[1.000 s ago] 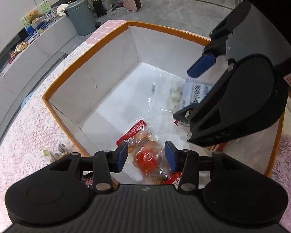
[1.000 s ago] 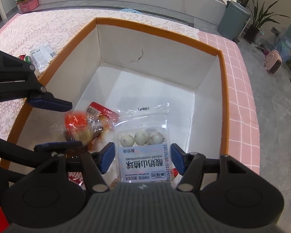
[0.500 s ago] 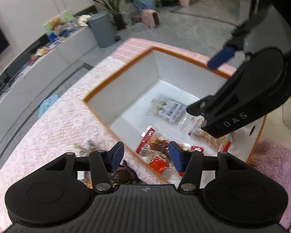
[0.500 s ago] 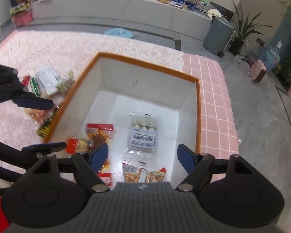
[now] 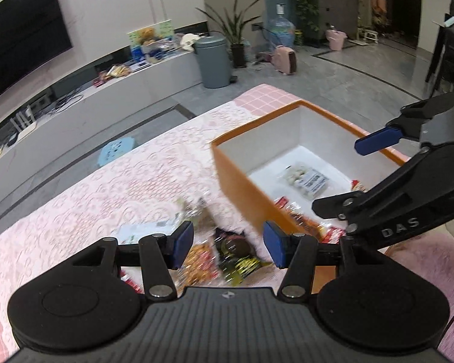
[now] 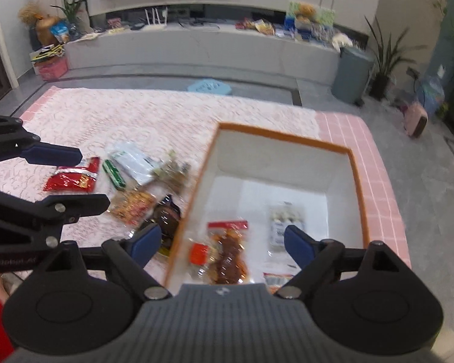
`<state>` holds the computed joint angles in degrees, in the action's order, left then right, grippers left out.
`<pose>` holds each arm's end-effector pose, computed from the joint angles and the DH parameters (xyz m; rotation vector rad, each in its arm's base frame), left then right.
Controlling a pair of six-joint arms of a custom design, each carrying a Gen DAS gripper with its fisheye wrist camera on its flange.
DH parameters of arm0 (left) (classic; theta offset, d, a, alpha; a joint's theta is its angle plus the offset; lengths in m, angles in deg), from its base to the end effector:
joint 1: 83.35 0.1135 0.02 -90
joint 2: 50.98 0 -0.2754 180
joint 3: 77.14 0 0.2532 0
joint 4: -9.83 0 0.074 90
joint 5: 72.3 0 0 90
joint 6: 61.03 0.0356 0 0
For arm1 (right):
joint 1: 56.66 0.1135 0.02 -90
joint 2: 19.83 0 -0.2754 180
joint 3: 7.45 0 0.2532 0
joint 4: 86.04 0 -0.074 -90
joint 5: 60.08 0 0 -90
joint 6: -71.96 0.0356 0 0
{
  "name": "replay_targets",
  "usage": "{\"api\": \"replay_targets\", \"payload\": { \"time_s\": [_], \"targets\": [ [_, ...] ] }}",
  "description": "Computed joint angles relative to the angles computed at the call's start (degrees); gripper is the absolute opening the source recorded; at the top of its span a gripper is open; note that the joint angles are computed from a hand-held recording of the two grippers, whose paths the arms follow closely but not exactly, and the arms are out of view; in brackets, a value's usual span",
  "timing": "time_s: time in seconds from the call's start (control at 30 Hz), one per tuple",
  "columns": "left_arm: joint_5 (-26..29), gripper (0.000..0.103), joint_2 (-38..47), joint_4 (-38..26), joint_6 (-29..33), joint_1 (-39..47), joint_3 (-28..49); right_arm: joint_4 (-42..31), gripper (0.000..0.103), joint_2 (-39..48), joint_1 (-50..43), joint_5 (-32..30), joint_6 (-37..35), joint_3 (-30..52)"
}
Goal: Organize snacks
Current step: 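Move both open tools back toward the snack pile, then grasp the black-and-yellow pack with the right tool and lift it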
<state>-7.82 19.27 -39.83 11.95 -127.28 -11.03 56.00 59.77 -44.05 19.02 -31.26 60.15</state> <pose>0.1850 -0.1570 0.2688 0.3826 2.3568 0.0700 0.2796 0.0695 0.2483 -0.6262 2.3525 0.2274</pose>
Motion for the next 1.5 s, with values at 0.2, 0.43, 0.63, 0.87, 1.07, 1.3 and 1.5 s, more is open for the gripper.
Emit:
{"api": "replay_targets", "payload": {
  "time_s": [0.2, 0.43, 0.63, 0.87, 1.07, 1.3, 1.5],
  "targets": [
    [-1.69, 0.062, -5.96, -0.94, -0.13, 4.14, -5.17, -0.13, 0.087, 0.22, 5.85, 0.63, 2.97, 0.54],
    [2.06, 0.062, -12.88, 0.61, 3.30, 13.15, -11.80, 5.63, 0.087, 1.92, 13.50, 4.82, 3.50, -0.76],
    [12.14, 0.063, -15.49, -0.49, 8.83, 23.82, -13.87, 5.43, 0.085, 8.35, 17.81, 4.92, 1.38, 3.48],
    [19.76, 0.063, -14.93, 2.02, 17.06, 33.07, -17.74, 2.00, 0.078, 18.84, 21.19, 8.63, -3.00, 10.78],
    [24.24, 0.065, -11.71, 5.05, 22.48, 37.96, -19.63, -3.37, 0.068, 26.70, 23.31, 13.81, -6.14, 17.24],
    [27.89, 0.067, -8.69, 7.98, 26.61, 41.46, -21.12, -8.28, 0.070, 34.90, 25.40, 17.44, -11.05, 23.75],
    [29.67, 0.067, -6.66, 10.64, 27.53, 41.46, -22.25, -11.88, 0.074, 41.98, 25.12, 19.77, -10.35, 30.21]
  ]
}}
